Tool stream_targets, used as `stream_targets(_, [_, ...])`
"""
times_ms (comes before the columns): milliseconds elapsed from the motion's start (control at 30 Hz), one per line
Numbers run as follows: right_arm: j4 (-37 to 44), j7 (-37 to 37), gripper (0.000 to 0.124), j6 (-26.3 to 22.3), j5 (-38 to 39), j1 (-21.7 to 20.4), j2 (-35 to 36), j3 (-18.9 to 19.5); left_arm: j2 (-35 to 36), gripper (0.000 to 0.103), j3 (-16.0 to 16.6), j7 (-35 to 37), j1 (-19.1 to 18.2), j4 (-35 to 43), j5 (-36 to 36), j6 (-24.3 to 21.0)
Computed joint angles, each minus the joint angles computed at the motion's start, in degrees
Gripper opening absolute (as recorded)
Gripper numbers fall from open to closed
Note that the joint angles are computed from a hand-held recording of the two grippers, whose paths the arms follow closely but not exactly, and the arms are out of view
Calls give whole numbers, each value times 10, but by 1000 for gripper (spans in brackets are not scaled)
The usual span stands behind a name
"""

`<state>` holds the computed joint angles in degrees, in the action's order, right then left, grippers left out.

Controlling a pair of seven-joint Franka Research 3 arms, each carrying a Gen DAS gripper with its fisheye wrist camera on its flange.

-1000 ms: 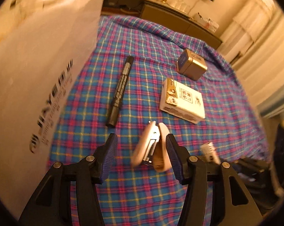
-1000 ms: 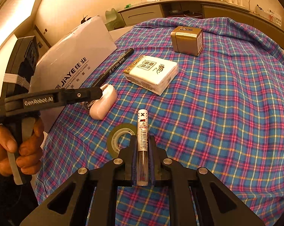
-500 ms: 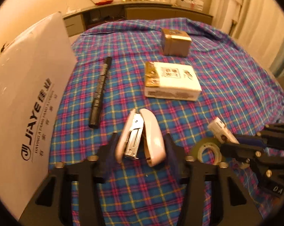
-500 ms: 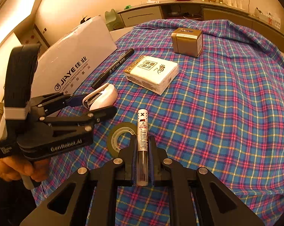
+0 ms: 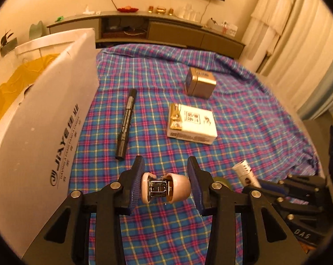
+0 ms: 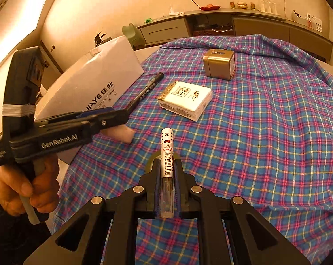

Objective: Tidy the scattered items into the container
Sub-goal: 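Lift the stapler with left tool while right tool lifts the glass vial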

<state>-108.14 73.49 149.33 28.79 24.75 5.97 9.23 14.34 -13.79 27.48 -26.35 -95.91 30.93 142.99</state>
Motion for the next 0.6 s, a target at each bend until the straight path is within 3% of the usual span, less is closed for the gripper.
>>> stream_targets(600, [-1, 40, 12, 11, -22, 22, -22, 8, -79, 40, -13, -20, 26, -80, -11, 73])
